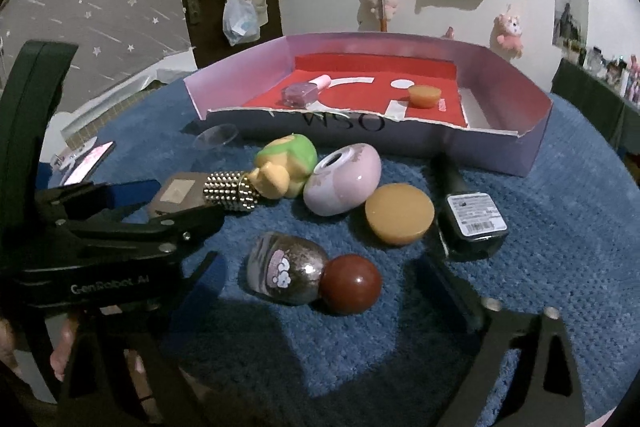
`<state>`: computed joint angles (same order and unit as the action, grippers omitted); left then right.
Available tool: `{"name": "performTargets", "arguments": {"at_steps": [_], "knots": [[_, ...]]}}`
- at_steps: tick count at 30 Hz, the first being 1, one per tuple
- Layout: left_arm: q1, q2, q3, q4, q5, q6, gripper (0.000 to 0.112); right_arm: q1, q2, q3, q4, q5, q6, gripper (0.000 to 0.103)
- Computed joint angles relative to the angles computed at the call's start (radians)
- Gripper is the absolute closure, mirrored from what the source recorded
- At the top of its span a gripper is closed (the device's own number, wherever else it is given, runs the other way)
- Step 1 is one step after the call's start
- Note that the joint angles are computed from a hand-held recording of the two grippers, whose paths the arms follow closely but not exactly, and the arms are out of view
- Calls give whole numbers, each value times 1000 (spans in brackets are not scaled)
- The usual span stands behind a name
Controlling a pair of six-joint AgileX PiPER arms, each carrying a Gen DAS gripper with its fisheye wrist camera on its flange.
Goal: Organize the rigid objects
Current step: 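Grasp the brown square compact with the left tool while the right tool grasps the glass jar, then lift and carry the compact and glass jar with both tools into the box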
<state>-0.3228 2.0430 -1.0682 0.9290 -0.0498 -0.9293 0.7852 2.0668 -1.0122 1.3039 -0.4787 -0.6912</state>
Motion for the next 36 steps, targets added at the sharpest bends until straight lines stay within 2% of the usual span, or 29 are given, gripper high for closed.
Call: {"name": "performTargets", "arguments": {"at_steps": [2,3,4,6,11,13,16,24,29,36], "knots": [[10,-3,5,86,-20,-85,34,5,-2,2,-2,-5,-2,32],[14,-6,9,105,-28,-103,40,6,-2,0,3,-6,-9,35],[17,-9,13,113,-36,-103,51,9,-1,-1,13,-11,-20,42],[21,-15,17,198,-49,-171,58,8,-3,1,1,-4,-12,42],[33,-28,28,350,-87,-302,58,0,-15,11,-22,12,5,42],[36,-39,38,332,-99,-276,58,-3,-21,15,-31,18,9,42],[34,-63,59,180,-106,-111,58,-6,-38,29,-53,20,28,42],[40,-70,51,263,-117,-195,58,-33,-82,58,-127,38,100,42],[43,-88,63,195,-126,-130,58,-44,-107,73,-157,38,125,42],[42,-93,62,197,-127,-134,58,-48,-118,71,-161,39,118,42]]}}
